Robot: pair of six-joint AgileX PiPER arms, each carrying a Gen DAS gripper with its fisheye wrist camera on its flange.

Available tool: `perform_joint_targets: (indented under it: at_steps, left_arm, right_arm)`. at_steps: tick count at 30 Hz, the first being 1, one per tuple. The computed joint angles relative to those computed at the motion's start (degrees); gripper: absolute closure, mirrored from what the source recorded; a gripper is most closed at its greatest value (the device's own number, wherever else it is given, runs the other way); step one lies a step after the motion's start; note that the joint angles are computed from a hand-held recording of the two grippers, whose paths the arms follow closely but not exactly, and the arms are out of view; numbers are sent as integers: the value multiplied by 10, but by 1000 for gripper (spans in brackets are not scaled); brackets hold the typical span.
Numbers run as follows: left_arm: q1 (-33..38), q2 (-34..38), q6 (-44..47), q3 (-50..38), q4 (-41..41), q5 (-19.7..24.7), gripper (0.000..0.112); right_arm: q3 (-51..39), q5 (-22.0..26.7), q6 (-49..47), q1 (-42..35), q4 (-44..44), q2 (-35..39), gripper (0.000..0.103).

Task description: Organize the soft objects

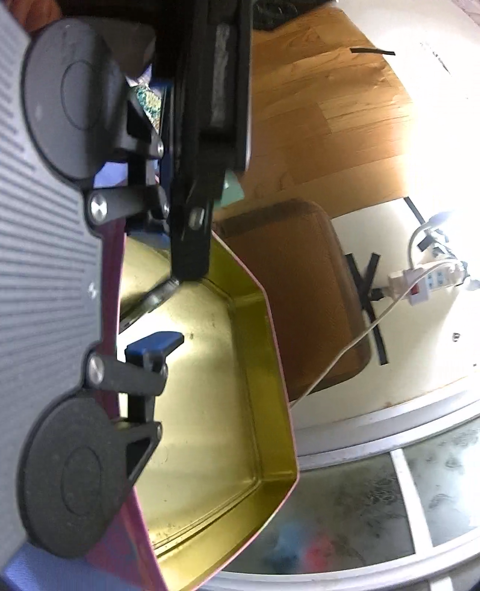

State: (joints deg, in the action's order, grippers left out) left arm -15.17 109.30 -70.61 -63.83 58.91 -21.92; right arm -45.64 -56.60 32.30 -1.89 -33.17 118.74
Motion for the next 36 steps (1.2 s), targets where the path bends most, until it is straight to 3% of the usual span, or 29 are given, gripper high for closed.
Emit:
perform_joint_targets:
  at_steps: [4,6,11,12,13,15,18,19,21,23,25,26,28,30,31,36]
  left_arm:
    - [68,-84,141,159,-129,-85,34]
    - [125,-119,160,237,-147,-135,34]
    - [248,-159,139,328,-150,-140,34]
    - [276,-155,122,331,-129,-145,34]
    - [293,-152,106,334,-117,-147,34]
    - [318,-145,77,336,-92,-153,34]
    - [317,-131,58,329,-90,-150,34]
    - [321,-127,58,336,-86,-159,34]
    - [312,-118,43,330,-80,-157,34]
    - [298,-106,40,321,-80,-148,34]
    - [287,-93,36,314,-72,-147,34]
    - [283,-87,26,308,-57,-150,37]
    - [273,-77,11,299,-31,-156,53]
    - [255,-67,-2,288,-11,-156,82]
    - [248,-62,-10,281,0,-158,89]
    - [178,-76,-14,239,4,-142,91]
  right_arm:
    - [41,-80,-63,18,7,2,51]
    - [31,-64,-73,40,-32,-1,51]
    - [-89,90,45,120,-229,18,49]
    - [-115,125,64,141,-252,26,44]
    - [-141,164,80,164,-270,34,29]
    - [-169,209,68,200,-272,47,10]
    - [-223,272,96,242,-308,71,9]
    - [-242,287,148,249,-358,77,11]
    - [-257,264,218,240,-423,80,29]
    - [-247,230,233,225,-448,71,76]
    - [-202,218,185,218,-417,46,99]
    - [-169,211,129,216,-376,32,99]
    - [-114,186,41,208,-318,13,99]
    - [-62,160,-45,202,-256,-1,99]
    - [-33,143,-100,198,-216,-9,99]
    - [44,51,-234,163,-88,-26,99]
